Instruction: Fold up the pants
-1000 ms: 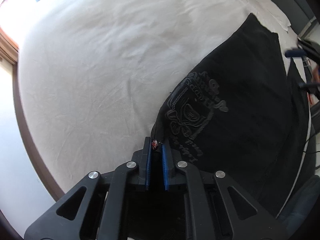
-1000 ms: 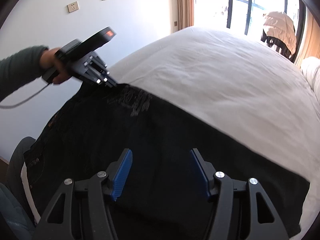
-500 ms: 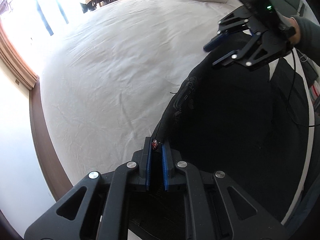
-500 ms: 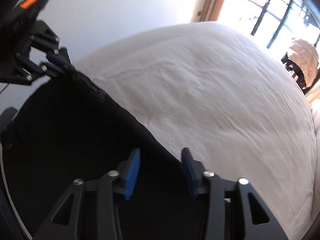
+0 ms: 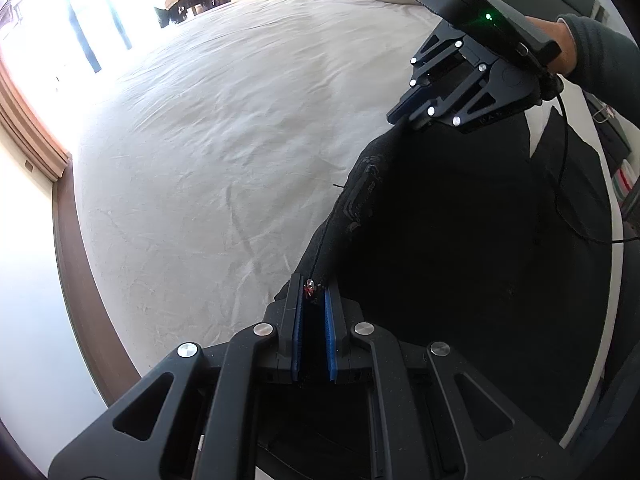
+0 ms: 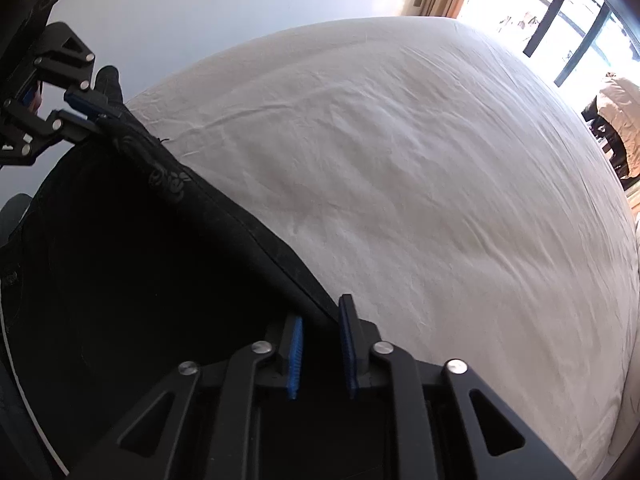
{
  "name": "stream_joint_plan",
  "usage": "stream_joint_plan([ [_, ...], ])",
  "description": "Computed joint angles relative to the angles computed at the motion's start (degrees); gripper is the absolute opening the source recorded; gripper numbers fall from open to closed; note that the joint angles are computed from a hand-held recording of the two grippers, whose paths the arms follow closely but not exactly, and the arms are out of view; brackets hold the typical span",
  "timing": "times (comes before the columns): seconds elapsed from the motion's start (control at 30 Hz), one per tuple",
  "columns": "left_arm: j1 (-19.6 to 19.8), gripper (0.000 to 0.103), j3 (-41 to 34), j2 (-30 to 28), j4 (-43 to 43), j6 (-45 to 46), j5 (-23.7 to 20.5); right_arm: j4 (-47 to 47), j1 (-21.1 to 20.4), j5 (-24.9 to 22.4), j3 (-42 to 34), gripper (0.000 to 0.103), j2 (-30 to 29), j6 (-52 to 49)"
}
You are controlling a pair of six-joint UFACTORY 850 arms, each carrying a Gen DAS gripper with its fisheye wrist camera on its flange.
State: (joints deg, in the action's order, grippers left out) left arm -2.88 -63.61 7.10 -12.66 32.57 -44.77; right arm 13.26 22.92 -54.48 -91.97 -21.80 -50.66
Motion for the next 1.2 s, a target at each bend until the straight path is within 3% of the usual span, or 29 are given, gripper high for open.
stream_joint_plan([
  [0.37, -1.05, 0.008, 1.76, 2.20, -0.64, -1.27, 0.81, 0.21, 1.05, 3.68, 4.10, 0.005, 3.10, 4.03],
  [0.7, -4.57, 0.008, 6.36, 8.85, -1.69, -6.67, 0.67, 8.79, 3.54, 10.87, 16.91, 0.004, 13.02, 8.84],
  [0.9, -9.29, 0.008, 11.77, 16.04, 1.35, -11.51, -1.02, 12.00, 2.92, 11.43, 25.09, 0.004, 20.26, 8.32],
  [1.2, -21.46, 0.008, 18.84, 24.05, 9.58, -25.69, -3.38, 9.38, 4.02, 13.05, 35.64, 0.005, 31.68, 10.46],
])
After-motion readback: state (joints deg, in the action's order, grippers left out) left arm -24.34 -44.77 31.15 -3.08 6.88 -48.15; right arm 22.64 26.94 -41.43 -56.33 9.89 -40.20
